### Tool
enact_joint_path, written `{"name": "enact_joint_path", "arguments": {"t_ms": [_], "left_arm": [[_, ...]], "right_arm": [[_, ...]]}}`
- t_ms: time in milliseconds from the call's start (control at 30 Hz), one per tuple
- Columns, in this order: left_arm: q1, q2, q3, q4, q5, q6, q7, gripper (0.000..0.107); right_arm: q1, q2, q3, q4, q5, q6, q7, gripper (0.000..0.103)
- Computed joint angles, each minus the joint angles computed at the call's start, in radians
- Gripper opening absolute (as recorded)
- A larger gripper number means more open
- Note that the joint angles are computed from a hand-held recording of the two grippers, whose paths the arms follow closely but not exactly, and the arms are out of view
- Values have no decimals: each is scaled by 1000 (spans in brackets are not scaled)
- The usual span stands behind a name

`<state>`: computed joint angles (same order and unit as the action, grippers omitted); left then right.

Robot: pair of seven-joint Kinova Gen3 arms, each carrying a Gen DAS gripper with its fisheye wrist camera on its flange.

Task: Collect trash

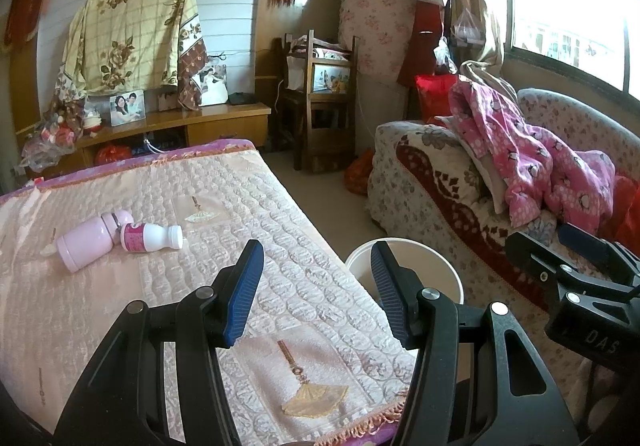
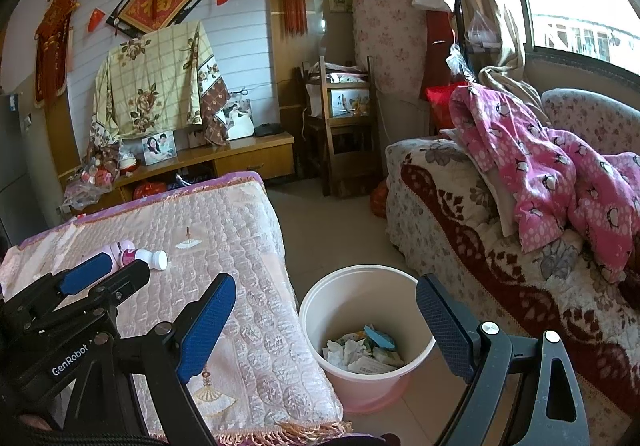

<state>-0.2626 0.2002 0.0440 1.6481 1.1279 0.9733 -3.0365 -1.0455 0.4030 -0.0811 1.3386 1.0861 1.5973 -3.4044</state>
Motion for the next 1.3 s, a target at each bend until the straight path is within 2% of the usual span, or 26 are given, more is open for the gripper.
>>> {"name": "enact_joint_path", "arguments": {"t_ms": [567, 733, 1300], "left_arm": [[-4, 0, 1, 4, 9, 16, -32, 55], [14, -30, -2, 47, 28, -51, -87, 59], [18, -21, -9, 44, 31, -37, -105, 59]], "right_arm": [[6, -14, -10, 44, -6, -8, -37, 90], [11, -17, -15, 47, -4, -7, -37, 90], [14, -19, -19, 49, -6, -7, -34, 91]]}}
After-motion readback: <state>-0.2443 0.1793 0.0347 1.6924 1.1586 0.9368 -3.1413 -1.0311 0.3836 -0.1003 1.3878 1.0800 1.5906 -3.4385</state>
